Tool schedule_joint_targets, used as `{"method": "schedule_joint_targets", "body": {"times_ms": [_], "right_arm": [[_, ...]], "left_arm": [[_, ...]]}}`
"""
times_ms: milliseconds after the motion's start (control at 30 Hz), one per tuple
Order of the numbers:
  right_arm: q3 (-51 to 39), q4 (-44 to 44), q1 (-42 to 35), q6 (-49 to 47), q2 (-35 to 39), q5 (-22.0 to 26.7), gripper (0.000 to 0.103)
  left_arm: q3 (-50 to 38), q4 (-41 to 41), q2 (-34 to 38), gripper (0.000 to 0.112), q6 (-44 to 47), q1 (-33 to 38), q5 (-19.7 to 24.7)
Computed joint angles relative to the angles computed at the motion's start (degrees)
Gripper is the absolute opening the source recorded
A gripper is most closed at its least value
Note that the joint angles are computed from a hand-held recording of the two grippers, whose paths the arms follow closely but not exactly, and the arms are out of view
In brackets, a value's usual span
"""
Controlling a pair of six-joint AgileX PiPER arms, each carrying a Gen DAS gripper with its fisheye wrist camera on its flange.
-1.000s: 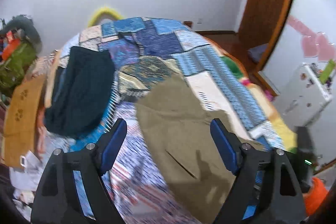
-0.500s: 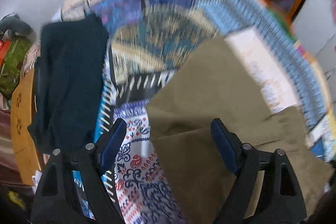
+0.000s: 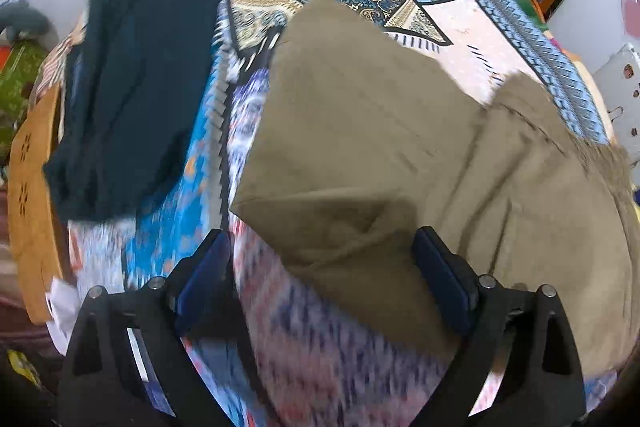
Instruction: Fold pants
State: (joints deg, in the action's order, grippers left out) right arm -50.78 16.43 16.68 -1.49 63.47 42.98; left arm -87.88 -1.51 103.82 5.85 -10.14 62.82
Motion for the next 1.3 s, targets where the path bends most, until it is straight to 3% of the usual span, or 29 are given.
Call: {"method": "schedule_joint_targets", "body": {"times_ms": [267, 433, 533, 633, 767, 1000, 1100, 1200, 1300], "right_arm": [[-1.5, 1.5, -2.7, -0.9, -3.5, 0.0, 0.079], [-0.9, 5.1, 0.7, -2.1, -1.1, -3.9, 0.078], [-0.3, 9.6, 2.6, -4.7, 2.2, -5.0, 0.064], [-0.6, 6.4, 6.6, -2.6, 6.4, -5.7, 0.053], [1.0, 3.4, 9.0, -0.6, 6.9, -7.5, 0.051], [0.8, 3.2, 8.7, -1.6, 6.8, -6.3, 0.049], [1.1, 3.2, 8.9, -1.5, 6.8, -6.7, 0.049], [1.5, 4.2, 8.5, -2.0, 6.5, -6.8, 0.049], [1.0, 2.9, 8.9, -1.0, 6.3, -6.2, 0.049]], "left_arm": [[17.0, -4.9, -16.1, 0.094, -1.7, -2.1, -4.9], [21.5, -10.2, -20.6, 0.094, -3.0, -2.8, -6.4], [23.1, -6.8, -23.1, 0.094, -6.2, -5.6, -8.5], [23.2, -6.5, -24.3, 0.091, -6.3, -5.1, -9.0], [23.7, -5.3, -26.8, 0.090, -6.7, -2.7, -10.6], [27.0, -3.8, -26.8, 0.086, -4.2, 1.4, -11.3], [29.4, 1.7, -29.5, 0.085, -7.2, 1.7, -12.4], [30.5, -0.6, -31.1, 0.083, -4.1, 5.8, -11.0], [29.8, 6.6, -32.0, 0.077, -8.1, 5.2, -10.1]]}}
